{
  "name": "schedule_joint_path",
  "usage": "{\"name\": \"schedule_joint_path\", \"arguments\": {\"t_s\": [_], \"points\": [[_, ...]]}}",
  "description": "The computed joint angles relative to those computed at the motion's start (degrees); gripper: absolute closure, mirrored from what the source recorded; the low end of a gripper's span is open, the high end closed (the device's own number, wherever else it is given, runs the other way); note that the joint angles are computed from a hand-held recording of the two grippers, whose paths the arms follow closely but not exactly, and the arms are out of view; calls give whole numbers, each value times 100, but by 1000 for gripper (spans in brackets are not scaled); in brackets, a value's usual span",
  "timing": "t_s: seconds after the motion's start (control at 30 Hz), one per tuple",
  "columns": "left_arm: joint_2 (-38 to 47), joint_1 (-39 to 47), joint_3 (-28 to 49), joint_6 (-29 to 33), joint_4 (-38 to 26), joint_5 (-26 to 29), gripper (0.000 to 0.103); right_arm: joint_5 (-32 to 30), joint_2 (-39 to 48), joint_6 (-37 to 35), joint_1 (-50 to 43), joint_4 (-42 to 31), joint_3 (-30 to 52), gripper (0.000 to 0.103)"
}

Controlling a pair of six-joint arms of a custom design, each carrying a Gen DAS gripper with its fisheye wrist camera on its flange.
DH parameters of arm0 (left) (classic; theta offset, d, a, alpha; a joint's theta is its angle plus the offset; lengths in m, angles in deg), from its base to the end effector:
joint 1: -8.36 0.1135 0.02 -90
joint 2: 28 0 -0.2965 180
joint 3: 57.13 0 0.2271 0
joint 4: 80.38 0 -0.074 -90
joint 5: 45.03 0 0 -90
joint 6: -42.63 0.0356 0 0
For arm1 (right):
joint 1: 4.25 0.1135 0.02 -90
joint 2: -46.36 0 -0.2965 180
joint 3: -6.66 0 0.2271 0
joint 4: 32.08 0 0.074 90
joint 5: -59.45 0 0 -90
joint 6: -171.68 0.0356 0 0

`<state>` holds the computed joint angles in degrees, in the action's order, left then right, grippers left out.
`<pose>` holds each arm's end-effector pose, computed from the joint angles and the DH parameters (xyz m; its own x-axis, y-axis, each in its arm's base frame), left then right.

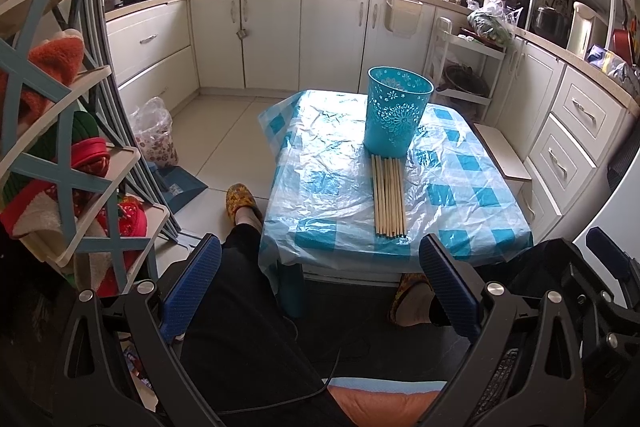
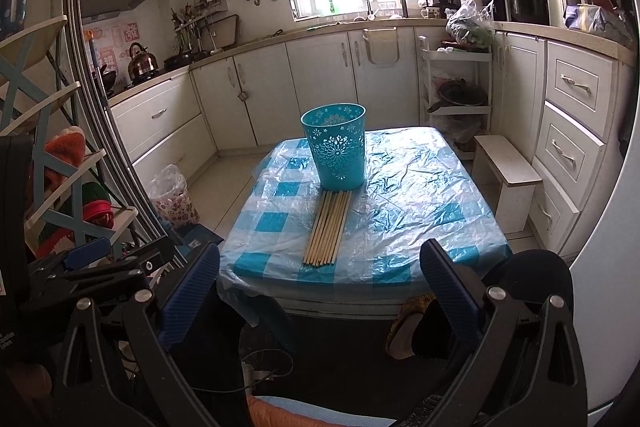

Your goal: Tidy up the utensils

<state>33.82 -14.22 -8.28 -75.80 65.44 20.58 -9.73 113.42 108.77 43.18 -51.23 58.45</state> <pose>0.1660 -0.0531 0.2459 -0.6383 -0.2041 -0.7422 -0.2428 0.9684 -0.0575 0.1527 0.1476 0.2661 -0.5636 0.0157 -0.8259 -0.2621 0.9448 0.1968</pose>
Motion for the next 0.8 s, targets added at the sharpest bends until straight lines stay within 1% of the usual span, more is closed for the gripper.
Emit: {"name": "schedule_joint_path", "arguments": {"t_s": [0.17, 0.33, 0.43, 0.53, 0.67, 0.73, 0.77, 0.8], "points": [[207, 111, -40, 81, 195, 73, 8, -159, 176, -45, -115, 35, 23, 7], [546, 375, -71, 283, 576, 244, 8, -454, 559, -202, -378, 217, 81, 7], [880, 716, -89, 495, 961, 497, 8, -692, 1088, -467, -691, 388, 254, 7], [1339, 1150, -14, 661, 1314, 870, 8, -931, 1674, -682, -1042, 698, 396, 7], [1954, 1565, 184, 732, 1735, 1232, 8, -1334, 2905, -1031, -1606, 961, 987, 7], [2329, 1703, 365, 724, 1865, 1361, 8, -1564, 3491, -1092, -1851, 998, 1346, 12], [2484, 1770, 459, 734, 1889, 1424, 8, -1731, 3842, -1141, -1982, 968, 1616, 23], [2690, 1825, 587, 742, 1903, 1470, 8, -1819, 4147, -1162, -2049, 851, 1906, 32]]}}
